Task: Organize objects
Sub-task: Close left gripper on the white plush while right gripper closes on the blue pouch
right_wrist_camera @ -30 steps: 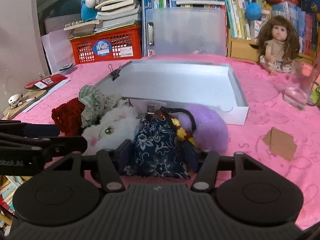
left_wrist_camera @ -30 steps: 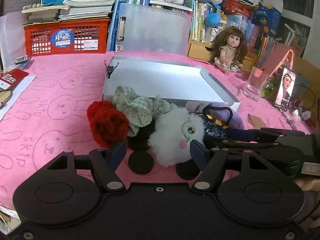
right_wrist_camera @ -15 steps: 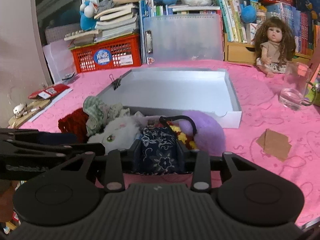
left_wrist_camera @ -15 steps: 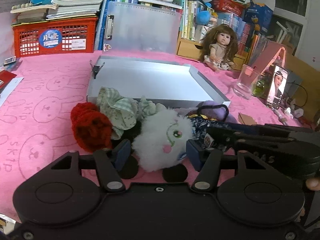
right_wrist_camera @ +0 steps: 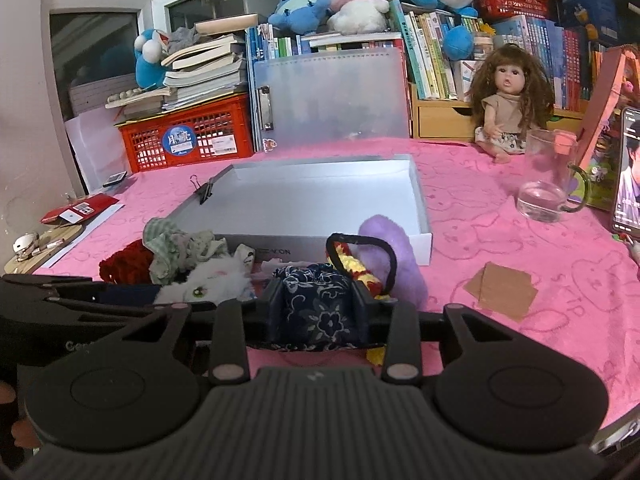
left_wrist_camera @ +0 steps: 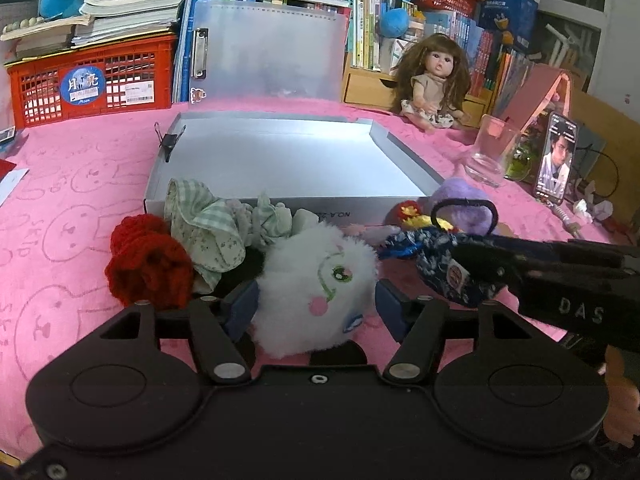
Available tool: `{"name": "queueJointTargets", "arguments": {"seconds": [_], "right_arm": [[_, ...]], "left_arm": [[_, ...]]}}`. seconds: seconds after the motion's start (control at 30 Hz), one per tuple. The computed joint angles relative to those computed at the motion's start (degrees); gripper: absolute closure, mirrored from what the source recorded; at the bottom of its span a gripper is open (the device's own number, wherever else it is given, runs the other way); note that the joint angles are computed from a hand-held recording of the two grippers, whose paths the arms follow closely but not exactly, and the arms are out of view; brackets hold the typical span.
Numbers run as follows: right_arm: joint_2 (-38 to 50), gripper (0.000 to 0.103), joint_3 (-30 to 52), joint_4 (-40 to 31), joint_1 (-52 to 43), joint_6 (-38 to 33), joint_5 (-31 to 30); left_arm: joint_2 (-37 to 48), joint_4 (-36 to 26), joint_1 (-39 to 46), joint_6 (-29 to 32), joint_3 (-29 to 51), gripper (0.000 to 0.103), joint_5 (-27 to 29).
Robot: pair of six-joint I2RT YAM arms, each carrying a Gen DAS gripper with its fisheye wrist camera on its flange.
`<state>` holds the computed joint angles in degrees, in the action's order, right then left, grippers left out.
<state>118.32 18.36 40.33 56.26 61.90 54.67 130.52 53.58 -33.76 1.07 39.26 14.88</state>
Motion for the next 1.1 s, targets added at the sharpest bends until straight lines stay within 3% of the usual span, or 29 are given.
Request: {"name": "queueJointTargets", "arguments": {"seconds": [0.33, 0.53, 0.7, 0.77, 0.8, 1.0, 1.1], "right_arm": [[4.36, 0.059, 2.81, -2.63, 0.13, 1.74, -2.60], [4.89, 0.042, 3.47, -2.97, -0.55, 0.97, -3.39], [5.89, 0.038, 3.33, -1.07, -1.40, -0.17, -4.14], [6.16, 0.053, 3.59, -1.13, -1.41, -0.94, -4.70], [6.05, 0.055, 3.98, -2.23, -0.99, -0.96, -4.22], [5.19, 0.062, 2.62, 0.85, -0.17, -2.00, -4.35], [4.33, 0.062, 2.47, 0.34, 0.59, -1.95, -3.02]], "left_arm": [[2.24, -0.91, -1.04, 0.06, 2.93, 0.035, -1.69], [2.90, 0.06, -1.72, 0.49, 3.11, 0.035, -2.64], [2.92, 2.61, -2.16, -0.12, 1.95, 0.046, -3.79], [2.70, 5.71, -2.60, 0.36, 0.36, 0.051, -4.57], [2.57, 7.50, -2.81, 0.85, -0.54, 0.063, -4.66], [0.22, 11.81, -3.65, 1.45, -3.76, 0.076, -4.65], [-0.21, 12.71, -3.46, 0.92, -4.46, 0.075, -4.21]]}}
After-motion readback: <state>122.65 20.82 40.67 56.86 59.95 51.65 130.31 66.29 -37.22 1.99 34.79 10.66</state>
